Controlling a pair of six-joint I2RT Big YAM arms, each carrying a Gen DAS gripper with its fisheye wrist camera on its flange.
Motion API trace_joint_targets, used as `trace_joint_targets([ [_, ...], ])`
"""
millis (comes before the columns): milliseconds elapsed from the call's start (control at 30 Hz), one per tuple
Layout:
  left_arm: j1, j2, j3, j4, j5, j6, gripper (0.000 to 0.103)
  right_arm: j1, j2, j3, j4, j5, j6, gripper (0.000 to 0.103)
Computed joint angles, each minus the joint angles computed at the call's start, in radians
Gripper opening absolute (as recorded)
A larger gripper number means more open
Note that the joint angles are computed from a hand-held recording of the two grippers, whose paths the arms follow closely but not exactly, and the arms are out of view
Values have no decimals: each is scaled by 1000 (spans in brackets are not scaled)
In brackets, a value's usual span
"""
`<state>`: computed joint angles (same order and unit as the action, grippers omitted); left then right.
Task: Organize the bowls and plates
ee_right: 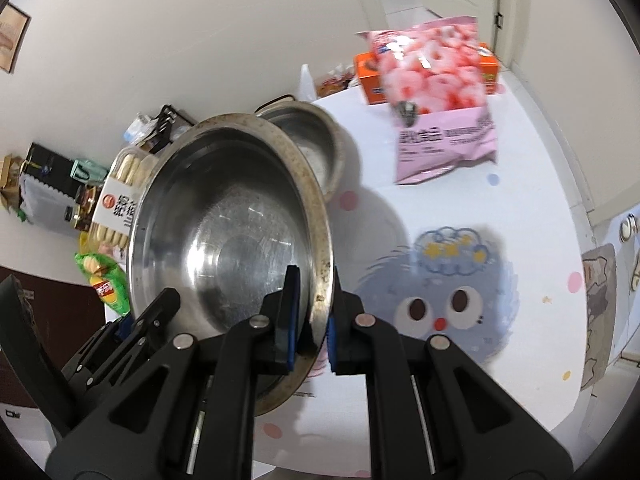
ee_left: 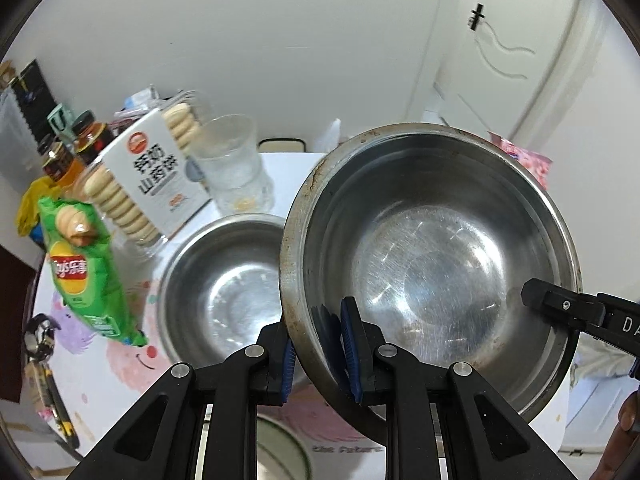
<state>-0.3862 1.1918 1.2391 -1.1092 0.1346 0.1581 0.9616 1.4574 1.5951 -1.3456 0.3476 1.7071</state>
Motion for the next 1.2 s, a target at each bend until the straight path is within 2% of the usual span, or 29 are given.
trace_joint_targets([
  [200, 14, 46, 34, 22, -6, 1, 21, -39, 33, 31, 16, -21, -68, 13],
  [500, -14, 155, 103, 74, -20, -18, 21, -134, 37, 13, 52, -62, -157, 13],
  [700, -38, 215, 150, 78, -38, -31, 21, -186, 39, -1, 74, -88, -207, 13],
  [1200, -74, 311, 183, 93, -52, -61, 21, -262, 27, -101, 165, -154, -236, 13],
])
